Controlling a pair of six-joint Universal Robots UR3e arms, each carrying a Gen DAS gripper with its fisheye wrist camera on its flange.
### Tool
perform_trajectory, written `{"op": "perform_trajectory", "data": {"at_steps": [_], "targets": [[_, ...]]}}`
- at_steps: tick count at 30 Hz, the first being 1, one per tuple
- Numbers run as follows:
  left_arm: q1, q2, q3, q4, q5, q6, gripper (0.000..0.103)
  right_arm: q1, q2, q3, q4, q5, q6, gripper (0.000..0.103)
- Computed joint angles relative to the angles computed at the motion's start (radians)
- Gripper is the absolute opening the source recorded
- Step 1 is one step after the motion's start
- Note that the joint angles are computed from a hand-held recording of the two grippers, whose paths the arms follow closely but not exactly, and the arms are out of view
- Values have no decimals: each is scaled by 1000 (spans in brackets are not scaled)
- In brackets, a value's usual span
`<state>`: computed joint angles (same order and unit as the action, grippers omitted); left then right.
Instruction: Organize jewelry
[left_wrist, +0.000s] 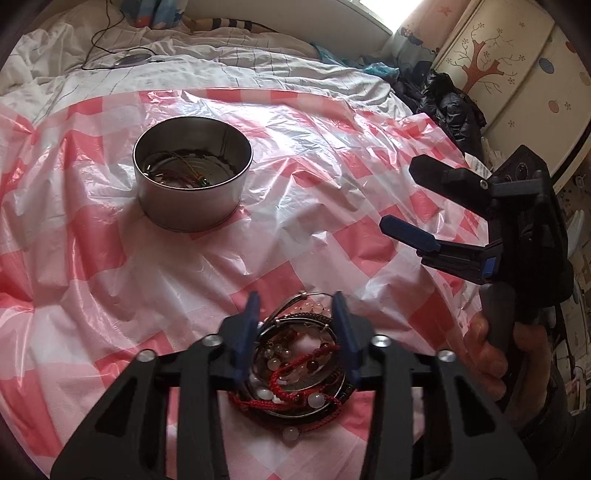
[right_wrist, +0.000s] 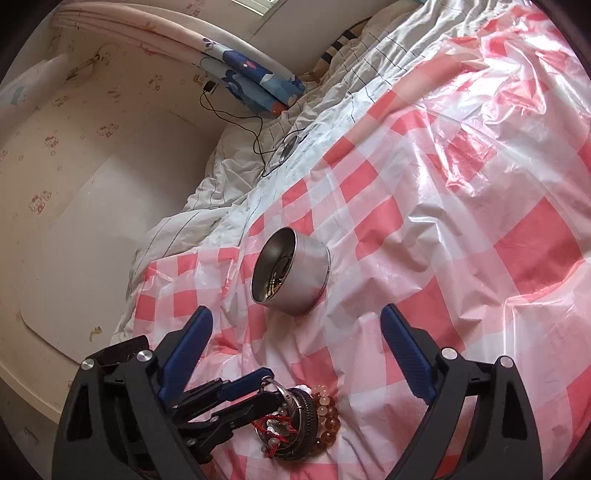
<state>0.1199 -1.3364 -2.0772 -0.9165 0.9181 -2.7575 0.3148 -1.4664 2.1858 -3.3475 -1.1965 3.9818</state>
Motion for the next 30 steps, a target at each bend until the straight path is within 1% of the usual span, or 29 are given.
{"op": "perform_trajectory", "data": {"at_steps": [1, 2, 3, 7, 8, 11, 13, 15, 17, 20, 21, 22, 24, 25, 26, 28, 30], "targets": [[7, 2, 0, -8, -8, 5, 15, -6, 2, 4, -7, 7, 6, 89], [34, 14, -6, -30, -48, 16, 9, -11, 3, 9, -15, 13, 10, 89], [67, 32, -11, -60, -97, 30, 6, -10, 5, 9, -20, 12, 14, 89], [185, 76, -33, -134, -234, 41, 6, -8, 8, 5, -14, 13, 8, 89], [214, 84, -40, -147, -261, 37, 3, -6, 9, 1, -9, 14, 5, 89], [299, 114, -65, -187, -322, 35, 1, 6, 11, -20, 17, 13, -15, 89], [331, 119, -67, -205, -328, 32, 1, 22, 16, -47, 54, 2, -36, 89], [337, 110, -67, -197, -307, 19, 1, 43, 23, -78, 92, -12, -59, 89], [327, 74, -46, -218, -293, 21, 1, 62, 30, -107, 122, -24, -85, 89], [286, 14, -24, -184, -228, -38, 1, 92, 49, -155, 176, -41, -121, 89], [281, -3, -23, -173, -224, -56, 1, 101, 56, -174, 201, -46, -136, 89], [279, -19, -21, -158, -219, -81, 3, 111, 62, -195, 227, -55, -152, 89], [271, -48, -30, -88, -200, -138, 9, 127, 74, -225, 259, -72, -169, 89], [267, -63, -35, -50, -192, -165, 19, 128, 77, -228, 260, -72, -171, 89], [256, -81, -37, -3, -179, -202, 32, 126, 79, -229, 260, -72, -169, 89], [224, -125, -36, 94, -146, -272, 43, 119, 77, -219, 257, -72, -156, 89], [189, -178, -15, 158, -109, -316, 46, 105, 78, -202, 243, -59, -132, 89]]}}
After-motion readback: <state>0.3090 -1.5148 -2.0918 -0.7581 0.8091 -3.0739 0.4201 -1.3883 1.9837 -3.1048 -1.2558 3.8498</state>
